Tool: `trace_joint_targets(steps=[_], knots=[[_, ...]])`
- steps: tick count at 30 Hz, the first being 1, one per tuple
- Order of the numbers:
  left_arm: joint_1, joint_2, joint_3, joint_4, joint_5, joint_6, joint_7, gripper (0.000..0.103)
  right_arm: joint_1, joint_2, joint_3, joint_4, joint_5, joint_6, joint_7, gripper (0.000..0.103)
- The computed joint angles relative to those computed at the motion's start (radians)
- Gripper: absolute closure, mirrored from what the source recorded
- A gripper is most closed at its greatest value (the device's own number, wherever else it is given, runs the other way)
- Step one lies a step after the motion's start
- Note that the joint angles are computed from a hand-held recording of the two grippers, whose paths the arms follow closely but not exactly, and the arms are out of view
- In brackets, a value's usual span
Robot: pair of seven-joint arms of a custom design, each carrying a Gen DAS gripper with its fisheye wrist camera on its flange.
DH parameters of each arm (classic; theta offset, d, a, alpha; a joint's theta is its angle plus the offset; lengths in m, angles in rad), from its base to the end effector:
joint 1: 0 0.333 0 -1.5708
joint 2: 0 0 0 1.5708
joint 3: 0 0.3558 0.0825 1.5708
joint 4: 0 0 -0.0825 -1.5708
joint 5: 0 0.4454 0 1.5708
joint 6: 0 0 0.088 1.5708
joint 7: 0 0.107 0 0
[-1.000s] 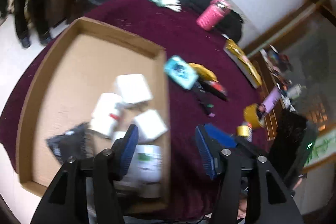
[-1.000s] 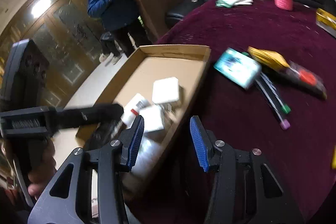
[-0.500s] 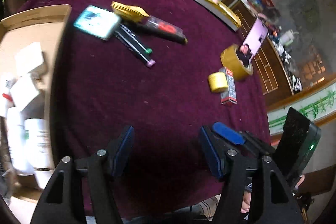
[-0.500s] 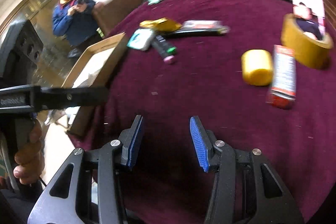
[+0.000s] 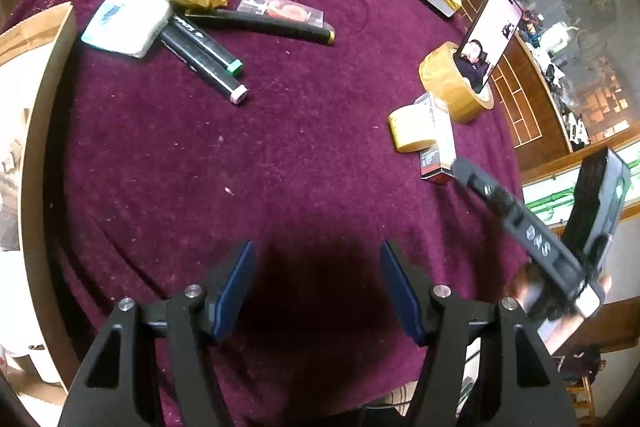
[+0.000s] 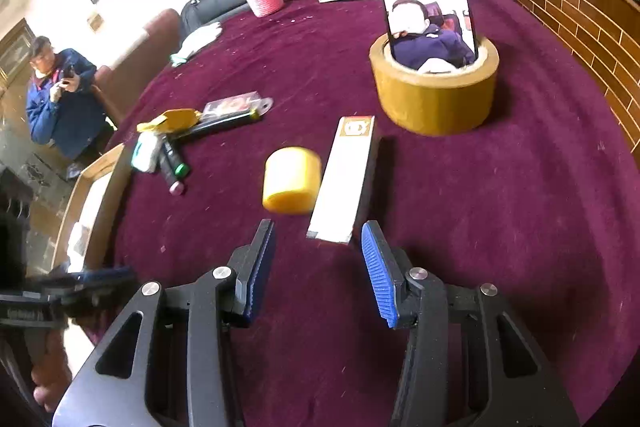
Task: Organize objects
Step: 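Grasp the tall white-orange box with the right gripper while the left grasps the yellow tape roll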
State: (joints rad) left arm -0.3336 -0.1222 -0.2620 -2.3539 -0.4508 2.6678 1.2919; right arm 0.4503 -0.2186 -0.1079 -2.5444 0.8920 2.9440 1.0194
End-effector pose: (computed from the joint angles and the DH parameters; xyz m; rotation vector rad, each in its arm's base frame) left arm 0.4733 -0.3074 0.4238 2.1276 -2.0525 0.7392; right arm 0.4896 0.1203 0.3974 -1.7776 1.6726 -0.1849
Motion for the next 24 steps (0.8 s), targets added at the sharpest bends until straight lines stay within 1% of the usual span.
trace_joint_targets(steps=[2,3,5,6,8,9,10,12,14,18,19,21,22,23,24], knots=[[0.003,0.008,-0.002,0.010,0.014,-0.004,-0.012,0.038,-0.007,0.025,-0.003,0.022,0.007,-0.001,0.021,0.058],[0.003,0.011,-0.003,0.015,0.022,-0.002,-0.014,0.038,-0.019,0.045,0.000,0.041,-0.004,-0.016,0.037,0.059],[0.003,0.024,-0.001,0.033,0.020,-0.008,-0.010,0.038,-0.046,0.069,0.022,0.059,-0.032,-0.013,0.071,0.060],[0.002,0.031,-0.001,0.043,0.016,-0.009,-0.005,0.038,-0.045,0.084,0.016,0.077,0.002,-0.027,0.044,0.062],[0.004,0.047,-0.006,0.065,0.046,-0.013,-0.014,0.038,-0.065,0.101,0.033,0.095,0.009,-0.054,0.027,0.068],[0.004,0.055,-0.009,0.077,0.060,-0.012,-0.019,0.038,-0.086,0.107,0.053,0.095,-0.040,-0.053,0.071,0.073],[0.003,0.065,-0.010,0.089,0.068,-0.011,-0.018,0.038,-0.100,0.113,0.069,0.094,-0.079,-0.047,0.108,0.073],[0.002,0.088,-0.011,0.119,0.074,-0.023,-0.016,0.038,-0.104,0.108,0.079,0.086,-0.067,-0.033,0.103,0.074],[-0.001,0.116,-0.012,0.151,0.070,-0.030,-0.001,0.038,-0.095,0.089,0.070,0.072,-0.007,-0.047,0.058,0.075],[-0.006,0.178,-0.013,0.221,0.127,-0.050,-0.026,0.038,-0.061,0.030,0.056,0.018,0.130,-0.080,-0.075,0.075],[-0.008,0.193,-0.012,0.237,0.150,-0.055,-0.046,0.038,-0.055,0.014,0.058,0.001,0.144,-0.077,-0.088,0.075],[-0.011,0.225,-0.013,0.273,0.159,-0.052,-0.053,0.038,-0.043,-0.016,0.056,-0.029,0.162,-0.077,-0.099,0.075],[-0.016,0.244,-0.011,0.295,0.186,-0.050,-0.062,0.037,-0.041,-0.022,0.058,-0.039,0.151,-0.067,-0.089,0.075],[-0.024,0.263,-0.005,0.317,0.228,-0.056,-0.087,0.036,-0.047,-0.037,0.071,-0.060,0.117,-0.040,-0.048,0.075],[-0.033,0.280,0.001,0.337,0.269,-0.062,-0.113,0.036,-0.040,-0.045,0.064,-0.070,0.103,-0.032,-0.034,0.075]])
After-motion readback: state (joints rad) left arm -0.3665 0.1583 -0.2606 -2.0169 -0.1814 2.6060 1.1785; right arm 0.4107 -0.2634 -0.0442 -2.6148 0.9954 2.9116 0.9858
